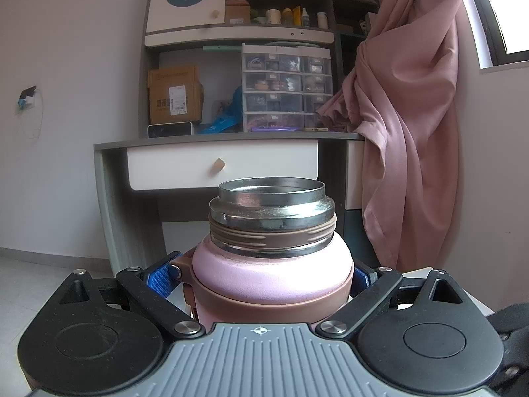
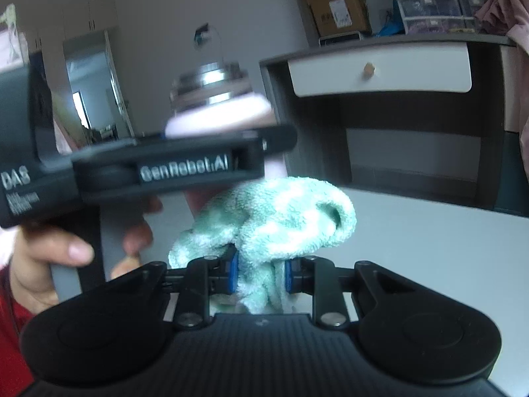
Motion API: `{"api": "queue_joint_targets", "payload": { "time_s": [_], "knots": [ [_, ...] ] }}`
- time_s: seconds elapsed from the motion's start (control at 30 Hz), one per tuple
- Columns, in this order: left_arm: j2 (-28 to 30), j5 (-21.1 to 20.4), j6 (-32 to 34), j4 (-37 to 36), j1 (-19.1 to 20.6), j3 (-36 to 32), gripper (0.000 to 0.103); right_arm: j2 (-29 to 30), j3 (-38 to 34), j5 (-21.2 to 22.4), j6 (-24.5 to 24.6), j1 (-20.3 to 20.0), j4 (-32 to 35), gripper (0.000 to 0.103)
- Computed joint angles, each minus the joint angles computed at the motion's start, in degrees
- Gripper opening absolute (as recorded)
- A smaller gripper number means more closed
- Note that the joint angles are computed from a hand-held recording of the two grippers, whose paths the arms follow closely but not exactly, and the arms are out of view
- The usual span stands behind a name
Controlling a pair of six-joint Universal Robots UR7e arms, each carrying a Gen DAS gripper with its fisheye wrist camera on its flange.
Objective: Clean container
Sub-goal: 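Rub the towel in the right gripper up and down the bottle side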
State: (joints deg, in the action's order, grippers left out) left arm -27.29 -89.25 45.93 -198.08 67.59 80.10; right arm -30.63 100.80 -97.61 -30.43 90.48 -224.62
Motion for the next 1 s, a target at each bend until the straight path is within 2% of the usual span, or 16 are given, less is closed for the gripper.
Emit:
{"api": "queue_joint_targets", "payload": {
  "time_s": [0.33, 0.57, 0.77, 1.0],
  "knots": [
    [-0.01, -0.08, -0.01, 0.14, 0.11, -0.08, 0.096, 1.52, -1.83, -5.24, -0.55, 0.11, 5.6, 0.025],
    [0.07, -0.03, -0.04, 0.0, 0.03, -0.05, 0.096, 2.2, -2.29, -6.63, -1.3, 0.4, 5.78, 0.025],
    [0.22, -0.01, -0.01, -0.15, -0.04, -0.04, 0.096, 1.27, -1.5, -5.52, -0.49, 0.29, 5.38, 0.025],
    [0.3, -0.07, 0.01, -0.2, -0.01, -0.07, 0.096, 0.1, 1.59, 0.33, -0.73, 0.14, -3.37, 0.025]
  ]
}}
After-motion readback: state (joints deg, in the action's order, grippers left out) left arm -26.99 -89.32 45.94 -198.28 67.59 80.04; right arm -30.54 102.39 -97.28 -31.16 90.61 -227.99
